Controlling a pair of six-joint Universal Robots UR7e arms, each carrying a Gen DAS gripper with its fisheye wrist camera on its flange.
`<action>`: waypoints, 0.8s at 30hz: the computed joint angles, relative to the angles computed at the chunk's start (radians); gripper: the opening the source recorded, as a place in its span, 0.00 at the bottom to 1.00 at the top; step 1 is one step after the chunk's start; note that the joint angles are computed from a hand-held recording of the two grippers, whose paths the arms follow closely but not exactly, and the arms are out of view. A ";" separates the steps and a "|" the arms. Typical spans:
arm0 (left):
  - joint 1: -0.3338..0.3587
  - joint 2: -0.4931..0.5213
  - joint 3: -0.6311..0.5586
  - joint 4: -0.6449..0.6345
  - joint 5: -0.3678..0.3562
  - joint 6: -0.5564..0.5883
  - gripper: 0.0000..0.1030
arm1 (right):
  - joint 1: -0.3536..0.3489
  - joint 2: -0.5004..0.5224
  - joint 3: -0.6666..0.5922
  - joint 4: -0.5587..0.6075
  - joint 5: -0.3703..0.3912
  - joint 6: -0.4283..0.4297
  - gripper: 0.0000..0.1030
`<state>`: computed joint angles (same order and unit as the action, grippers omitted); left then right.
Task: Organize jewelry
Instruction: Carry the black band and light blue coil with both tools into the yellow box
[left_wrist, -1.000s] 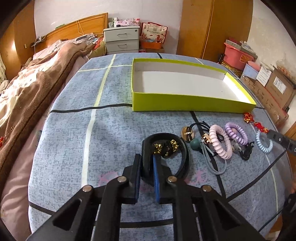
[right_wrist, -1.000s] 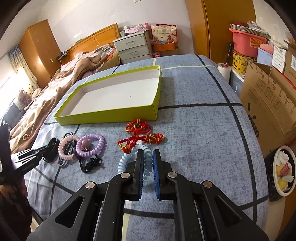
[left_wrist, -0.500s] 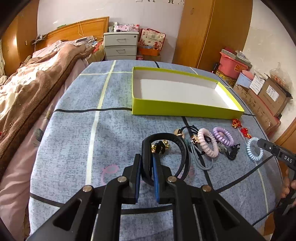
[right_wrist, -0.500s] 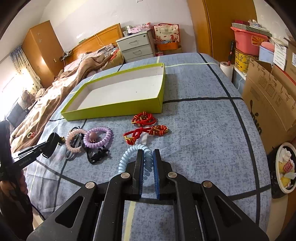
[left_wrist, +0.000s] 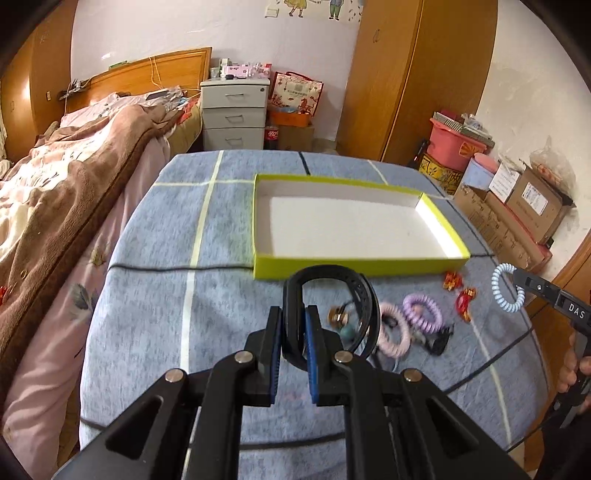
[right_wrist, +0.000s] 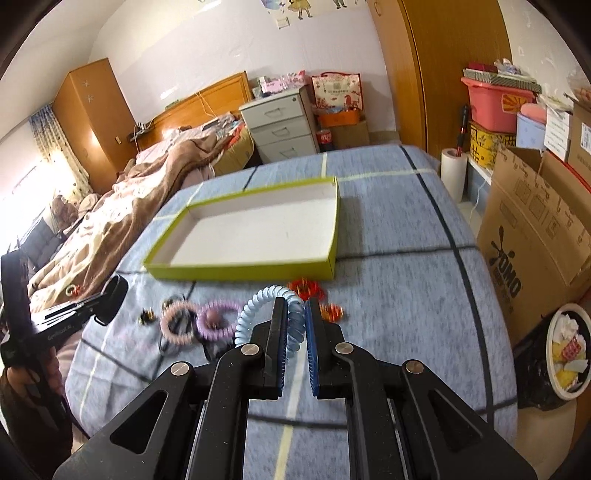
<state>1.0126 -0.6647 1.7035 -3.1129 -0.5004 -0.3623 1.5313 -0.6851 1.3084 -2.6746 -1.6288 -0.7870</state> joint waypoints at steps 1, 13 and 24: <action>0.003 0.003 -0.015 -0.002 -0.003 0.018 0.12 | 0.004 0.006 -0.011 0.002 0.000 0.002 0.10; 0.086 0.044 -0.233 0.101 -0.094 0.102 0.12 | 0.067 0.222 -0.360 0.126 -0.074 0.037 0.10; 0.153 0.140 -0.456 0.239 -0.139 0.121 0.12 | 0.081 0.501 -0.828 0.360 -0.168 0.049 0.10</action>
<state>1.1660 -0.5249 1.2479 -2.8737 -0.6397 -0.2409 1.6119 -0.1843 0.4807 -2.3150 -1.7973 -0.7383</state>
